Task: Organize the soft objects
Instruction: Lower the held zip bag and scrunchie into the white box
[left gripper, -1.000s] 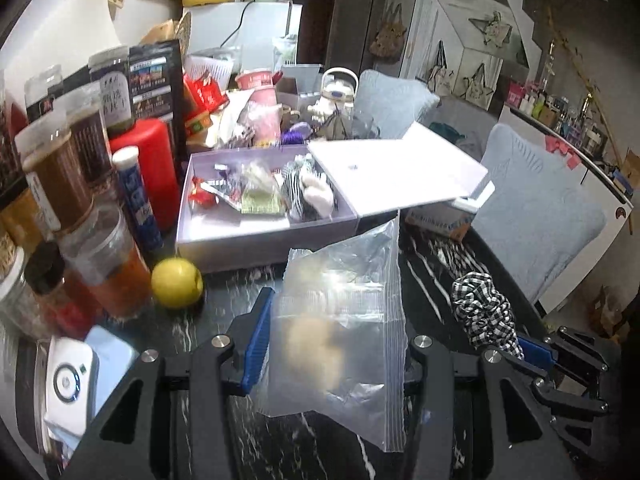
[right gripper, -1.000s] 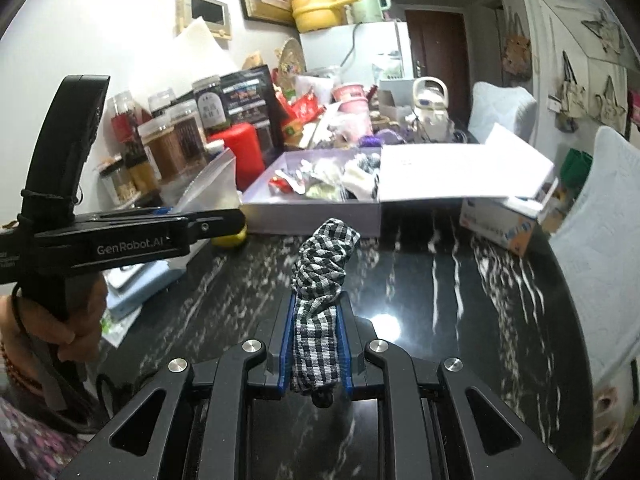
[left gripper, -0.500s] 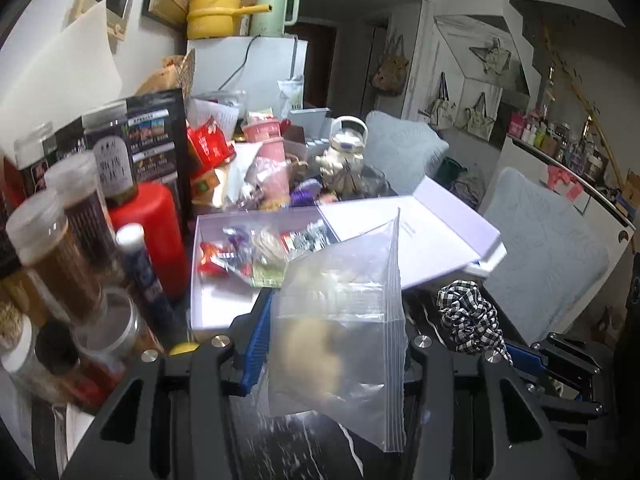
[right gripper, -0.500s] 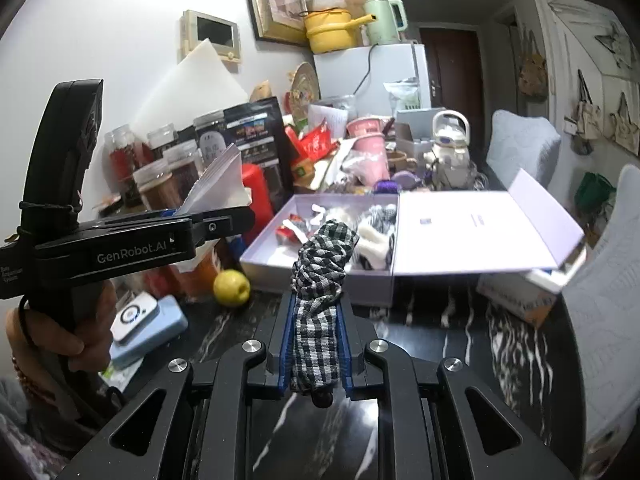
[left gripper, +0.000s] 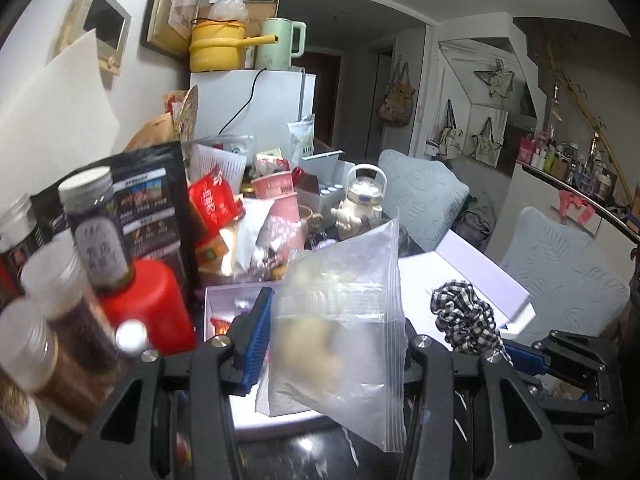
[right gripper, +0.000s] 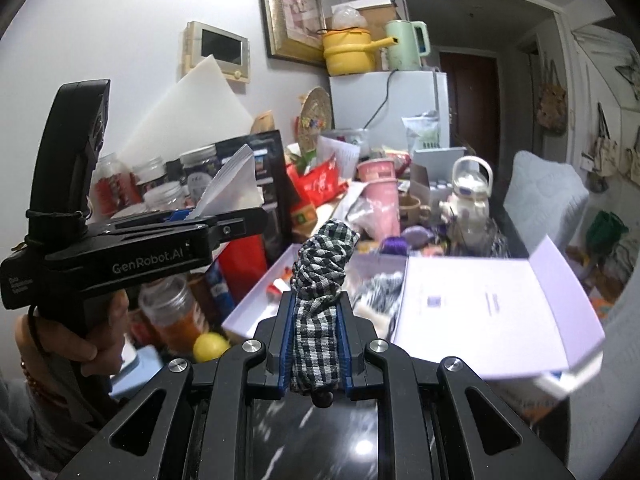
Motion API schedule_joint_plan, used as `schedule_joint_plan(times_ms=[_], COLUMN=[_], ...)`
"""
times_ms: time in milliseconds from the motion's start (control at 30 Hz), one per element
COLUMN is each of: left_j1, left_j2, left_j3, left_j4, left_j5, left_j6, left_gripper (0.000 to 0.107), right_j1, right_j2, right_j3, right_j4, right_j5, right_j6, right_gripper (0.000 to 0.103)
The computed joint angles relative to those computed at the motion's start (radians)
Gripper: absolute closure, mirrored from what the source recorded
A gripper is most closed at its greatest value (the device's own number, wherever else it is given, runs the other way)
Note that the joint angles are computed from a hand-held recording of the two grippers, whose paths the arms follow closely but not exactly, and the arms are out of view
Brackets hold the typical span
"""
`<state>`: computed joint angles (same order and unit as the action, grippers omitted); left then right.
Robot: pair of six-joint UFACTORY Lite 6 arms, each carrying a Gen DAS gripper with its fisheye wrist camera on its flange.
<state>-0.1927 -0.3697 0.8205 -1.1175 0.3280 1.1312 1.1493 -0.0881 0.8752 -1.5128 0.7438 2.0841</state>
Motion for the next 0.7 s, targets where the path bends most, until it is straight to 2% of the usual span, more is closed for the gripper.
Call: schedule_joint_plan(times_ms=[100, 433, 567, 700], left_j1=[-0.013, 0.008, 0.003, 0.008], left_j2=[0.080, 0.359, 0.447, 0.553], left_j3=[0.056, 0.277, 0.346, 0.425], left_j4=[-0.075, -0.264, -0.286, -0.207], left_j5=[-0.043, -0.086, -0.130, -0.144], left_j6=[0.079, 0.206, 0.214, 0.128], left_gripper=[0.060, 0.060, 0.060, 0.060], right_j1=[-0.075, -0.321, -0.405, -0.468], right_j2=[0.017, 0.124, 0.190, 0.265], right_j3=[0.024, 0.148, 0.214, 0.297], right_j4=[-0.056, -0.187, -0.230, -0.210], right_j5=[-0.058, -0.238, -0.321, -0.391], right_j6=[-0.004, -0.021, -0.003, -0.031], right_gripper=[0.084, 0.084, 0.084, 0.084])
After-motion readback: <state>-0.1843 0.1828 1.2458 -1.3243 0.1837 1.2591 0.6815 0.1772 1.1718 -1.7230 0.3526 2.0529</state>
